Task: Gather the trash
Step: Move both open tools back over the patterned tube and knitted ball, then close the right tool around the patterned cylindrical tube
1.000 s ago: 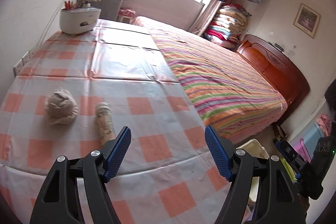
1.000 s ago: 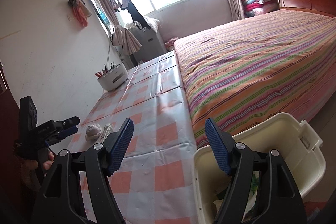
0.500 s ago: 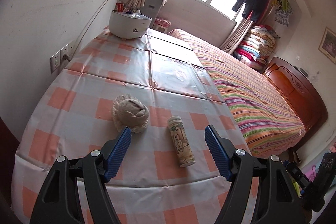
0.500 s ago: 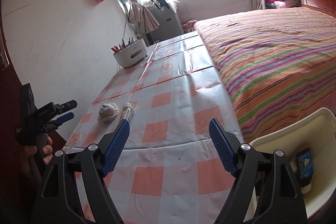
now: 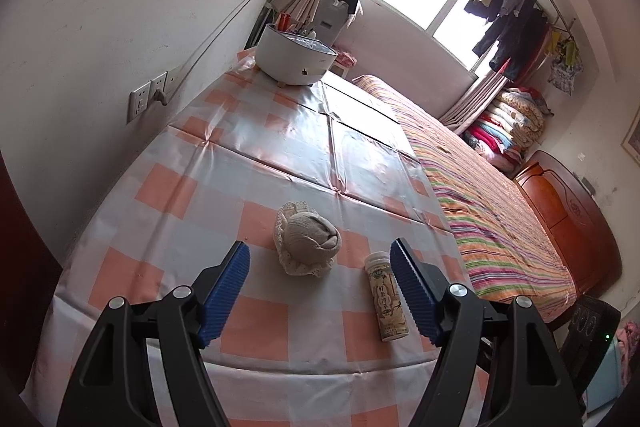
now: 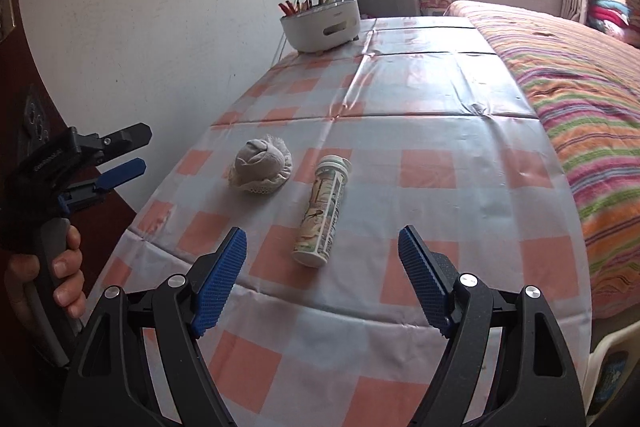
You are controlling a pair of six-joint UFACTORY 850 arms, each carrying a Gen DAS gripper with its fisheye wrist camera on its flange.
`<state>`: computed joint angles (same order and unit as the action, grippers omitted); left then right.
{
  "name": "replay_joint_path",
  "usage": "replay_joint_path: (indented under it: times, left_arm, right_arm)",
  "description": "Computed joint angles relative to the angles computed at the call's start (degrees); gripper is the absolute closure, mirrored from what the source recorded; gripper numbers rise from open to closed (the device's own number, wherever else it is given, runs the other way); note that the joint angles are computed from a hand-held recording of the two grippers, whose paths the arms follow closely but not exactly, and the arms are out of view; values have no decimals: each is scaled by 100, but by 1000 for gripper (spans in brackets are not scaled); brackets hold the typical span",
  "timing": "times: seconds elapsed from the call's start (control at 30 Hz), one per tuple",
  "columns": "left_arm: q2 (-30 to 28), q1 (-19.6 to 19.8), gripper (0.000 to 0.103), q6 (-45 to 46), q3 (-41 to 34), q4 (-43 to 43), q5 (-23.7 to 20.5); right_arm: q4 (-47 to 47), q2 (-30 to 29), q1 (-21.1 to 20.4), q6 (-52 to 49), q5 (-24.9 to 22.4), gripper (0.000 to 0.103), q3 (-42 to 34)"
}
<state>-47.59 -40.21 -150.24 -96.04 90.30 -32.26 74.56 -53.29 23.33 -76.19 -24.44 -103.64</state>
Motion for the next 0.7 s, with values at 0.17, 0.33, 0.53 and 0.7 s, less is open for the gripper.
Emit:
replay_joint_path:
  times: [0.17,0.33,0.53,0.7]
  left_arm:
    - [-16,41,32,-17,-4,-3,85]
    - [-70,97,32,10,-51,-39,217]
    - [-144,151,32,210,-137,-264,230]
    - [-185,220,32,213,-170,-314,369]
  right_arm:
    - [-2081,-747,187,2047,-129,26,-1269]
    - [-3651,-1281,316,3388,-286,28,-2190]
    - [-5317,-1911,481,4750,-541,34,-3282]
    - [-5758,-2393,512,5174,-944,37,-4051]
